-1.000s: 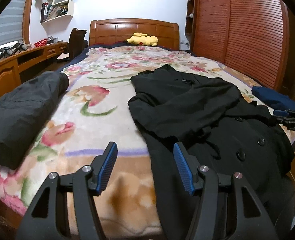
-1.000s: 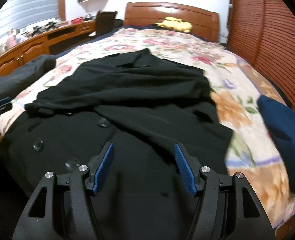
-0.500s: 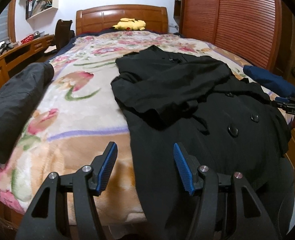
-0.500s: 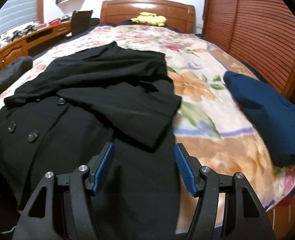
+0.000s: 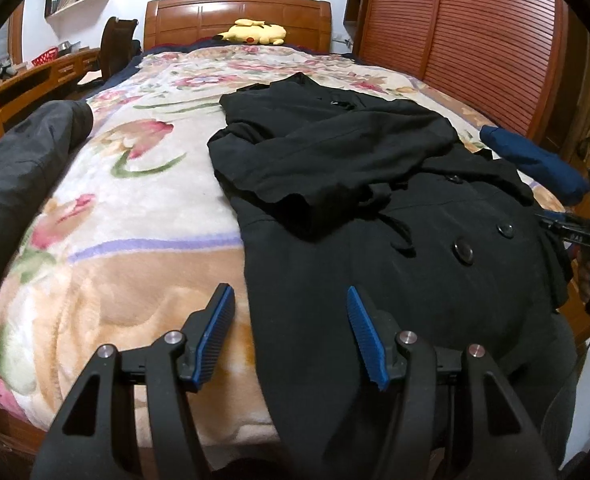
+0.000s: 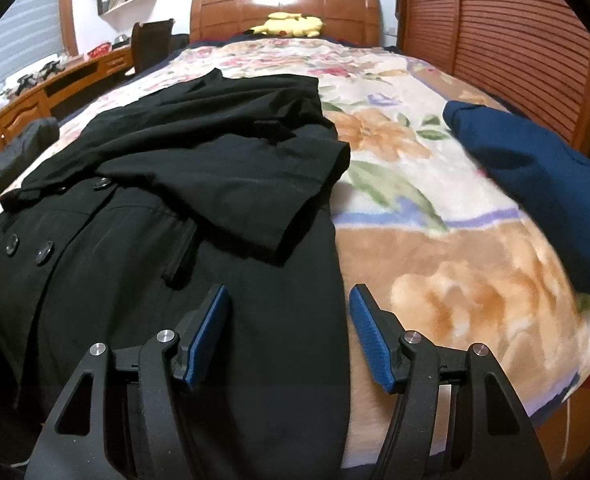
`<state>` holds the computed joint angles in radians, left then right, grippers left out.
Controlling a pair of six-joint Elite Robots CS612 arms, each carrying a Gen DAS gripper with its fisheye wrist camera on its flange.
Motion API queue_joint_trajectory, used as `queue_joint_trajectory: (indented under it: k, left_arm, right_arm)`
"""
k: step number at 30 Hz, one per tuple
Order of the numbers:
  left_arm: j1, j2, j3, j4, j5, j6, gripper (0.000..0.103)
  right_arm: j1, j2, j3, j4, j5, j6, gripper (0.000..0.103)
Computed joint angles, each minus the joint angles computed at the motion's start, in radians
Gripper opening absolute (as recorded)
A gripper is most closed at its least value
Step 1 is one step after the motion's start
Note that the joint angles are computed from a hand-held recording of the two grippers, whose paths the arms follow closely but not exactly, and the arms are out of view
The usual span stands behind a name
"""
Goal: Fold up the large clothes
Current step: 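Grasp the coat hem with both grippers and lift it toward the collar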
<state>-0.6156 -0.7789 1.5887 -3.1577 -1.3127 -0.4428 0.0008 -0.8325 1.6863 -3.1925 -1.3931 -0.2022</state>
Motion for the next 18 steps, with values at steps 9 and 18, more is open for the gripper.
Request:
queue_joint_trajectory:
  k: [9, 18]
  left_arm:
    - [-0.015, -0.011, 0.022, -0.012, -0.017, 0.009, 0.051]
    - [-0.029, -0.027, 0.026, 0.032, 0.047, 0.031, 0.006]
  right_arm:
    - [-0.003, -0.014, 0.014, 0.035, 0.059, -0.039, 0.052]
    - [-0.01, -0.021, 0.015, 0.067, 0.143, -0.109, 0.01]
